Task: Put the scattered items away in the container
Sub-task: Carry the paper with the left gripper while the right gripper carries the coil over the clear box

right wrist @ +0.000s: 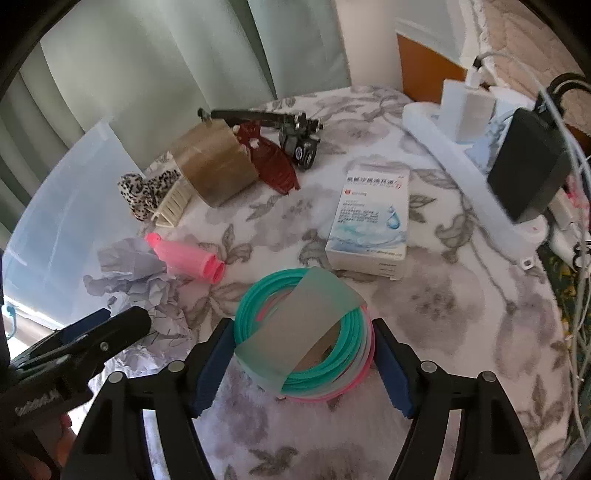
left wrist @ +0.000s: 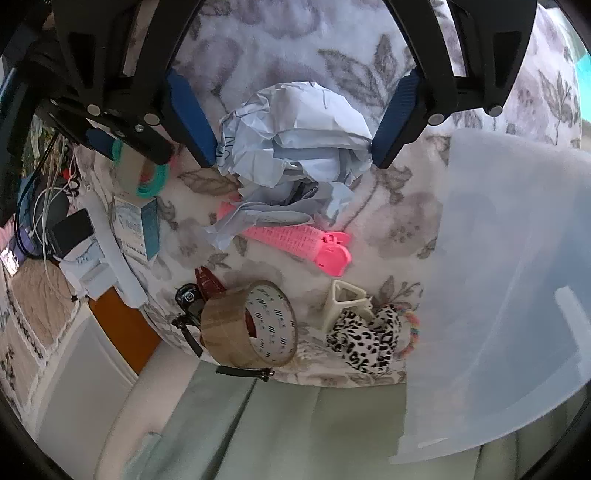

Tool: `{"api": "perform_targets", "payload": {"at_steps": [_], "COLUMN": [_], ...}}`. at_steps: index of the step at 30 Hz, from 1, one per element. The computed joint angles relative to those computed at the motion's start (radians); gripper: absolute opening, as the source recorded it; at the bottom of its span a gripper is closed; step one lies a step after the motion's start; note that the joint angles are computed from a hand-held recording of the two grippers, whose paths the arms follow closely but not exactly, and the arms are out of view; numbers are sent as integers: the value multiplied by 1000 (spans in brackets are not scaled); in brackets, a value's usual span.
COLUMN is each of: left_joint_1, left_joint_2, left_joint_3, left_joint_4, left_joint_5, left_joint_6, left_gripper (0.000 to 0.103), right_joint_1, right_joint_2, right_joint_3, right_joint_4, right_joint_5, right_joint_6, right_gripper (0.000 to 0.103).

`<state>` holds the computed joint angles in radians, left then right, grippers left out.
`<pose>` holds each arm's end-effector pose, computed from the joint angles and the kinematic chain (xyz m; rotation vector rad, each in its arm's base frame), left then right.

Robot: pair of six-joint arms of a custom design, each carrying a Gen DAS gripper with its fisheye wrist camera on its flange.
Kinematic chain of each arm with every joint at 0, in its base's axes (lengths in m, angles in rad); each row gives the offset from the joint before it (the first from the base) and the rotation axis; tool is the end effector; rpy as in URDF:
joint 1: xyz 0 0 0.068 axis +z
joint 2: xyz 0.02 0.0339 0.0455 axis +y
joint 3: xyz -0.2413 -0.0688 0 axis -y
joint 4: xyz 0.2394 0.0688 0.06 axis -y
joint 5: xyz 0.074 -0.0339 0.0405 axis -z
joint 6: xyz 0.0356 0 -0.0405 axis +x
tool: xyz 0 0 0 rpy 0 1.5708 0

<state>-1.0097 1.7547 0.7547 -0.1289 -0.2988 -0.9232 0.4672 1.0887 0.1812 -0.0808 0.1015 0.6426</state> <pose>0.1633 -0.2401 0.0841 0.0249 2.6383 -0.2618 0.1472 0.0702 0.0842 0.2650 2.5656 0.2960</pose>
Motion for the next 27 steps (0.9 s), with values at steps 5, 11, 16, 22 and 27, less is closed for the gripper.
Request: {"api": "perform_targets", "payload": {"at_steps": [5, 11, 16, 22, 27], "left_joint_1": [-19, -72, -106, -90, -51], "left_joint_2": [-85, -241, -406, -629, -746], "left_joint_3": [-23, -33, -27, 1, 47], "left_joint_4": [-33, -98, -174, -269, -359], "left_joint_5": [-17, -80, -151, -244, -325], "left_joint_6": [-20, -24, 0, 81, 157], "left_gripper": [86, 86, 86, 86, 86], "right_joint_1": [33, 118, 219, 316, 373], "right_joint_2": [-195, -397, -469, -403, -283], "right_joint_3": [5, 84, 221, 416, 572], "right_joint_4": [-177, -410, -543, -568, -497], "right_joint_5": [37, 121, 236, 332, 355], "right_joint_6": [38, 87, 120, 108, 75], "right_gripper": [76, 76, 76, 76, 76]}}
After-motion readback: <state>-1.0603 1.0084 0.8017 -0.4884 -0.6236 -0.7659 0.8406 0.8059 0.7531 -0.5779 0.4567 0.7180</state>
